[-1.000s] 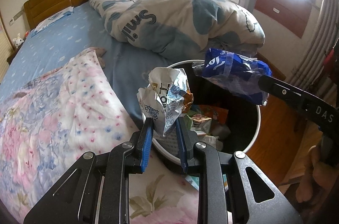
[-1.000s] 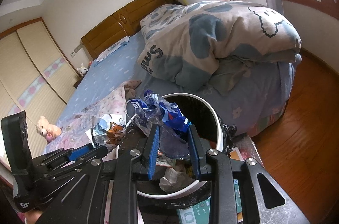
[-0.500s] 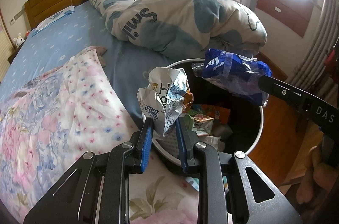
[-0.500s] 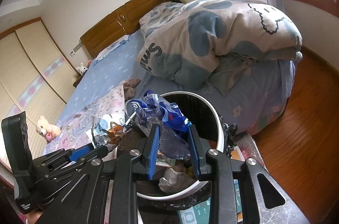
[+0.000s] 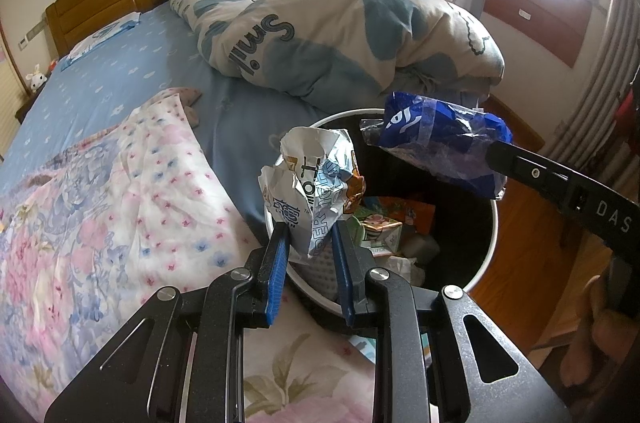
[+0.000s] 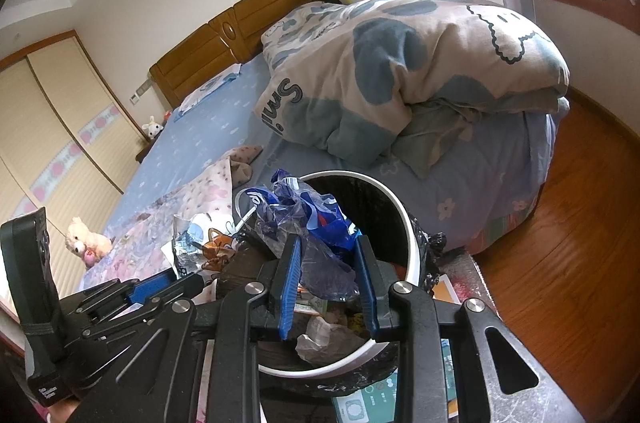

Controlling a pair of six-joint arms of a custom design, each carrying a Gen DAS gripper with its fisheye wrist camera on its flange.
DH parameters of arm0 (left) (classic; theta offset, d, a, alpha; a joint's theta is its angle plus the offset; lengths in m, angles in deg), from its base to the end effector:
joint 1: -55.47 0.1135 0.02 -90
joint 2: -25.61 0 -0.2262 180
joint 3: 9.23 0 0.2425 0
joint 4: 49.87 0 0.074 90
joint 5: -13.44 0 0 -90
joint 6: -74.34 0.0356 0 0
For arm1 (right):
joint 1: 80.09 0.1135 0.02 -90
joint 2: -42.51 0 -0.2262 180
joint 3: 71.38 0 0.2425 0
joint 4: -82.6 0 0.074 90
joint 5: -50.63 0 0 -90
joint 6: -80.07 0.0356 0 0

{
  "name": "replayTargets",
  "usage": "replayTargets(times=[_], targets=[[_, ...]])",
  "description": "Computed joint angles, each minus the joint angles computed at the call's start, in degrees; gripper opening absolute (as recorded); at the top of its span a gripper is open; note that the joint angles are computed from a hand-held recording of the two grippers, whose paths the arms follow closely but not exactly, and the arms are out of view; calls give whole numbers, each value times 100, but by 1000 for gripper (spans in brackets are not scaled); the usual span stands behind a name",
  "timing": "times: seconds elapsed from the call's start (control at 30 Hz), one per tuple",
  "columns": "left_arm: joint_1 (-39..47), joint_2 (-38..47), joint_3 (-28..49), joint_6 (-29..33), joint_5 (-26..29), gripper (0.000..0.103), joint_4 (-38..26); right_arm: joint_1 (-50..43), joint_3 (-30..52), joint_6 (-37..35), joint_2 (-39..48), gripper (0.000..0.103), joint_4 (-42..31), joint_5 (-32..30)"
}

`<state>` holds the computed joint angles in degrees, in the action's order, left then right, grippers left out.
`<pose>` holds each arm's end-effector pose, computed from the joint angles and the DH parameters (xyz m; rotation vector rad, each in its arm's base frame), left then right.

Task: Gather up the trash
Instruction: 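Hold both wrappers above the bin opening with both tools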

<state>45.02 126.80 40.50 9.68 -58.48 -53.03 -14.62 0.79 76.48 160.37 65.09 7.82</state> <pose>0.2708 -0.0612 0.0578 0.8806 2.3182 -0.2884 0.1647 0.2979 0.0523 0.6320 2.1458 0.2781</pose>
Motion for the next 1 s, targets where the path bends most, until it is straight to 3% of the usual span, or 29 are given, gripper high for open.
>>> replayTargets(times=[1.0], targets=[[-140, 16, -21, -40, -102, 21, 68, -29, -57, -72, -86, 27, -48, -76]])
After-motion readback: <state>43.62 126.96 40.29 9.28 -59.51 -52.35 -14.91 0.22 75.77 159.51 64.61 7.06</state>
